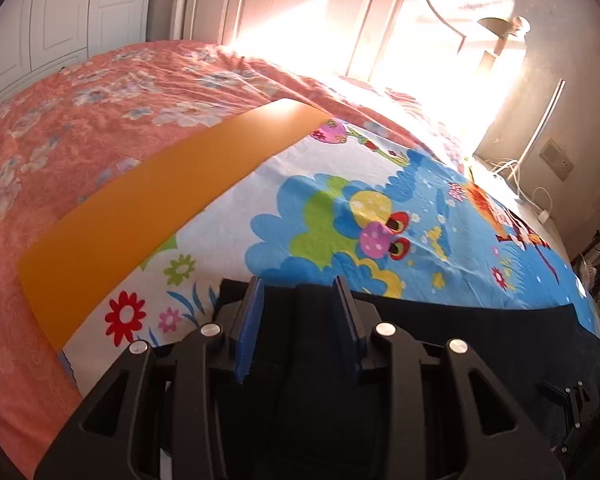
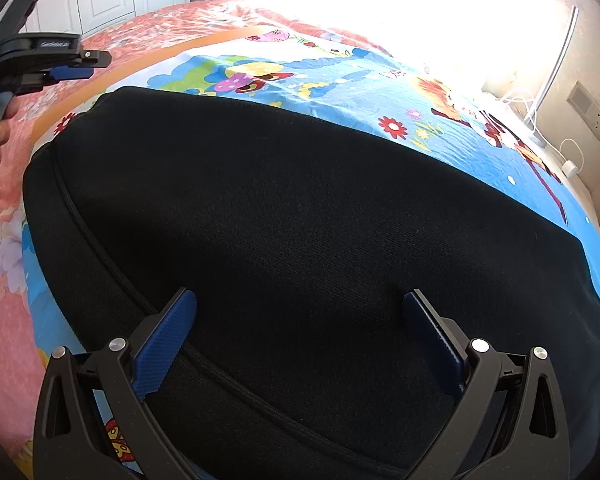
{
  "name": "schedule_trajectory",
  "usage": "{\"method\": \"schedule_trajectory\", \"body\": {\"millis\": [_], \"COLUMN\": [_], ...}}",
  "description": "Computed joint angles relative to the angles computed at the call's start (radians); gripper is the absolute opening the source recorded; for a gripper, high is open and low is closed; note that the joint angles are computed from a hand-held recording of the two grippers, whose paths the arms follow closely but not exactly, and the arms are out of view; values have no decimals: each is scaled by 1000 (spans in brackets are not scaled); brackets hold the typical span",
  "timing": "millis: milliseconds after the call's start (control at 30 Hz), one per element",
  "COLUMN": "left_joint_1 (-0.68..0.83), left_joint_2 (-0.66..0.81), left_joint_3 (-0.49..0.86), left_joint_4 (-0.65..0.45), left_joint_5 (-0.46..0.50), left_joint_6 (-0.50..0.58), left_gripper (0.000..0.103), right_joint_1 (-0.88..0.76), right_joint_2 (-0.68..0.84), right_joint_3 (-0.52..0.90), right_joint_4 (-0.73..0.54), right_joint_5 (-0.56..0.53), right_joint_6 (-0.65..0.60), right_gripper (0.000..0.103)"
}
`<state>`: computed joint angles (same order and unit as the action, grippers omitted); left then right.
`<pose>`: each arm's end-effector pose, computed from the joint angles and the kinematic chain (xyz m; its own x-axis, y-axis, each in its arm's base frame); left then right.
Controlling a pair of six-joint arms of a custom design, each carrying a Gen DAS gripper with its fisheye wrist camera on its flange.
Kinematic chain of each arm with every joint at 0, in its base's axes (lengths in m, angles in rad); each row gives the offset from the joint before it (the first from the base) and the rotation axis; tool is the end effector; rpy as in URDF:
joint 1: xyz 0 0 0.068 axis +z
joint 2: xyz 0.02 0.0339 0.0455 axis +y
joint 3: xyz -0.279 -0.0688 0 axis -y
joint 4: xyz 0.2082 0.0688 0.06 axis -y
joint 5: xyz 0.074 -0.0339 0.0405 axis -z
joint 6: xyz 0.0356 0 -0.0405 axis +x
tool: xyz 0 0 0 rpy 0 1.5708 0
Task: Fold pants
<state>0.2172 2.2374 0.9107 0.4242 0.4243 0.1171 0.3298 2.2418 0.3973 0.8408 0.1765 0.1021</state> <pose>0.3615 0.0648 0.0617 -0.7550 -0.0576 -0.6532 0.1419 0.9582 -0.2485 0.2419 0.0762 0.0234 -0.8173 -0.1737 -0.5495 -0.1471 0.9848 -0.0926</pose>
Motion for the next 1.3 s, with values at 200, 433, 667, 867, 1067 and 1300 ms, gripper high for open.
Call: {"method": "schedule_trajectory", "body": {"millis": [200, 433, 667, 867, 1067, 1300], "left_joint_1": [24, 197, 342, 426, 421, 321], "left_joint_2": [81, 142, 109, 178, 166, 97], "left_joint_3": [-248, -274, -342, -287, -346, -507], "left_joint_4": [207, 336, 443, 379, 434, 642], "left_joint_5": [184, 257, 288, 356, 381, 376], "left_joint_6": [146, 33, -143, -136, -97, -73], "left_gripper": [43, 2, 46, 42, 35, 37], "right_joint_1": [-1, -11, -7, 24, 111, 94], "right_joint_2": [8, 9, 12, -120, -79, 251], "right_joint_3": [0, 3, 1, 127, 494, 929], "right_joint_4": [11, 11, 16, -262, -521, -771], "right_joint_5": [12, -3, 2, 3, 135, 199], "right_joint_6": [-5, -13, -9, -21, -49, -33], "right_gripper": [98, 98, 98, 97, 97, 97]}}
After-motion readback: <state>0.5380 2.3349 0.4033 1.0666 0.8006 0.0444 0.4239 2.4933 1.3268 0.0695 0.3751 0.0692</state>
